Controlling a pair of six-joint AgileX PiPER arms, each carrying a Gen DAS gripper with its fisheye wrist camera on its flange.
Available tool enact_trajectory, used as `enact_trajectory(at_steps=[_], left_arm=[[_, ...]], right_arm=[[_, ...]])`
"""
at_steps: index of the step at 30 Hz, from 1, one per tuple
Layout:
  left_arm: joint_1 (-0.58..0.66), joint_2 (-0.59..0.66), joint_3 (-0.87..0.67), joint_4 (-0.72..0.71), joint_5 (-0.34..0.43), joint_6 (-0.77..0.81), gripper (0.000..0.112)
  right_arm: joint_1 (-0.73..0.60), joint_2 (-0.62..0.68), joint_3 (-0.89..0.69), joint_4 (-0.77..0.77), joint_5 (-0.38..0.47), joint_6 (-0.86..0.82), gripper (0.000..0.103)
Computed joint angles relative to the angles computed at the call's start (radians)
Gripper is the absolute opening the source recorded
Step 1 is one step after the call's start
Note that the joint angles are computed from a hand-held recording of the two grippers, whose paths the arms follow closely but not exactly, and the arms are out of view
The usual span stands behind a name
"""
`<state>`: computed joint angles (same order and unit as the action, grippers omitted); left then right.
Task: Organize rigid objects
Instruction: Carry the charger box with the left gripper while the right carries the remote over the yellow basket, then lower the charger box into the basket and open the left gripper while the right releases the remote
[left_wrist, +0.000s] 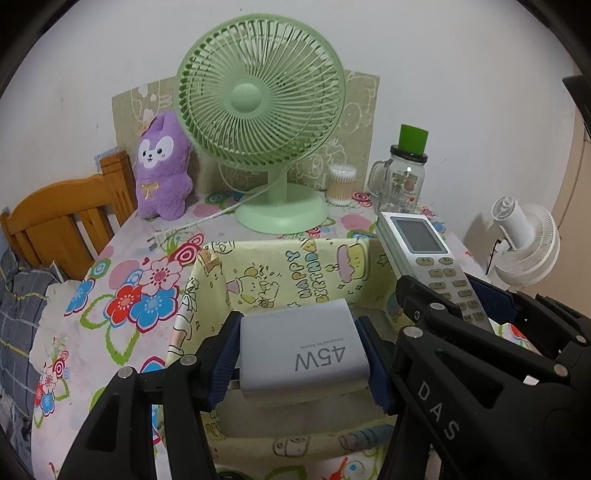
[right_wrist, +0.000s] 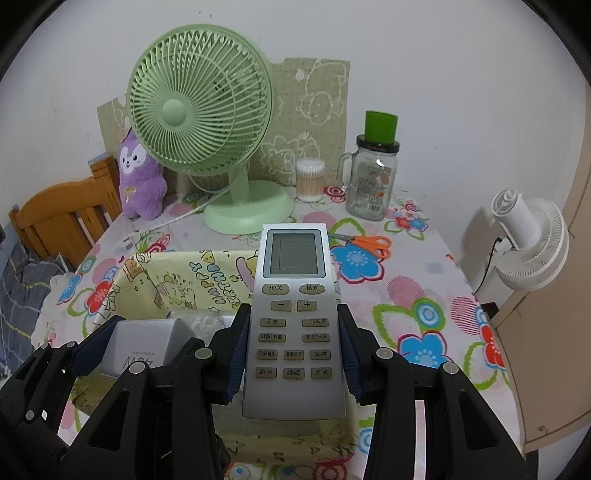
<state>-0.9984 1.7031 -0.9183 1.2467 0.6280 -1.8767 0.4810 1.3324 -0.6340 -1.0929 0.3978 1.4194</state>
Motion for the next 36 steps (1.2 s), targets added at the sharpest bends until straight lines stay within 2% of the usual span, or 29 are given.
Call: enact_trajectory(at_steps=[7,16,20,25,27,31,34,36], left_arm=[[0.044,0.033,-0.01,0.01,-0.043,0.007,0.063],[0.069,0.052,-0.012,0.019,-0.05,-0.002,0.063],[0.07,0.052,-0.009,0.025,-0.045,0.0,0.063],[0.068,0.056,-0.009,0.037,-0.045,-0.008,0.063],[0.071,0.051,-0.007,0.036,-0.052,-0.012,0.063],[0.071,0.041,-0.001,0.022,-0.059,-0.002,0.063],[0.068,0.038,0.0,0.014,-0.053,0.0,0.063],[0.066,0.038,-0.004,0.004,-0.05,0.004,0.063]], right_arm=[[-0.023,0.064,-0.019,-0.043,-0.037,0.041,0.047],[-0.028,0.114,-0.034,-0.107,-0.058,0.108,0.047],[-0.043,0.134,-0.051,-0.056,-0.091,0.058,0.047],[-0.048,0.147,-0.063,-0.006,-0.092,0.026,0.048],[-0.034,0.141,-0.061,-0.039,-0.072,0.055,0.051],[-0.026,0.132,-0.065,-0.004,-0.056,0.003,0.055],[-0.015,0.111,-0.055,-0.001,-0.03,0.002,0.063],[-0.035,0.082,-0.037,0.048,-0.066,-0.061,0.066]])
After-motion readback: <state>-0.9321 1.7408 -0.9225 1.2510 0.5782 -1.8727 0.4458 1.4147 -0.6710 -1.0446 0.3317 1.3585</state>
